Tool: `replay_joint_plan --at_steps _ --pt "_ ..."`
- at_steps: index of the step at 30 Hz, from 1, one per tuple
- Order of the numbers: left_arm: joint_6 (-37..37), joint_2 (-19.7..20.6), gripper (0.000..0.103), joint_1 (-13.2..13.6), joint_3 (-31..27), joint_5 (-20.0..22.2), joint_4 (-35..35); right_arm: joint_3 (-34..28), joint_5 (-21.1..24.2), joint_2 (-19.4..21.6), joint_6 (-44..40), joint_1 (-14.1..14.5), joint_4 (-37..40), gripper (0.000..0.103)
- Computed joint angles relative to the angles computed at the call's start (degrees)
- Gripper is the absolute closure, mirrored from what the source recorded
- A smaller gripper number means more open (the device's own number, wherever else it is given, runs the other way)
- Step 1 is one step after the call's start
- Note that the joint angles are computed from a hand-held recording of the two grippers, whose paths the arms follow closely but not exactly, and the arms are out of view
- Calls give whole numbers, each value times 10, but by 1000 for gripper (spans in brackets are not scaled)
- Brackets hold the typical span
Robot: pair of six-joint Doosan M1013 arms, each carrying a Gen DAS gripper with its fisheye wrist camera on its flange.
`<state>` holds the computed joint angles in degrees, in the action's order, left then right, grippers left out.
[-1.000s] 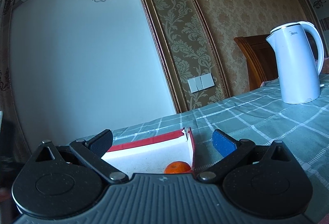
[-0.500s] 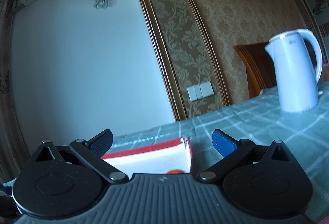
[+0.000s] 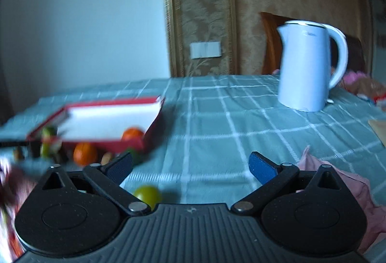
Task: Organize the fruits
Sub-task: 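Withdraw the left tool from the tray while the right tool moves toward the green tomato, then close the right tool on the green tomato and lift it, then carry the green tomato into the tray and open the right tool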
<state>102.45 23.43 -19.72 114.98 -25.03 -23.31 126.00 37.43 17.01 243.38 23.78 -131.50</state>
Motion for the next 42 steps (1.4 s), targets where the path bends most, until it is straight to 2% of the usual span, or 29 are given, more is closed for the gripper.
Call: replay_joint_plan --at_steps 1,3,4,6,11,20,22,24,28,32,36,38,42 --pt "-7 0 0 0 2 -5 0 0 -4 3 -5 3 -4 14" --pt "-4 -1 0 0 2 -7 -15 -4 -21 8 -7 4 -8 50" --pt "-5 -1 0 0 2 -5 -15 -7 -35 11 -3 2 -14 54" --pt "-6 -2 0 1 2 -5 -14 -14 -56 16 -9 1 -10 54" --pt "-23 -3 0 0 9 -22 11 -18 -66 20 8 2 -30 54" --pt "-22 -4 0 0 8 -16 8 -25 -92 26 17 -2 -52 54" --pt "-23 -4 0 0 8 -16 8 -28 -94 29 13 -2 -52 58" --pt "-22 -4 0 0 8 -16 7 -30 -102 31 11 -4 -50 69" --pt "-23 -4 0 0 8 -16 8 -29 -103 31 26 -5 -60 70" --pt "-21 -3 0 1 7 -12 10 -33 -93 23 67 -7 -108 70" --pt "-16 -2 0 1 4 -8 4 -61 -89 22 88 -11 -165 70" --pt "-12 -2 0 0 3 -5 0 -88 -91 33 54 -11 -151 70" --pt "-8 -2 0 1 2 -2 -6 -155 -140 71 -5 -26 -96 70"
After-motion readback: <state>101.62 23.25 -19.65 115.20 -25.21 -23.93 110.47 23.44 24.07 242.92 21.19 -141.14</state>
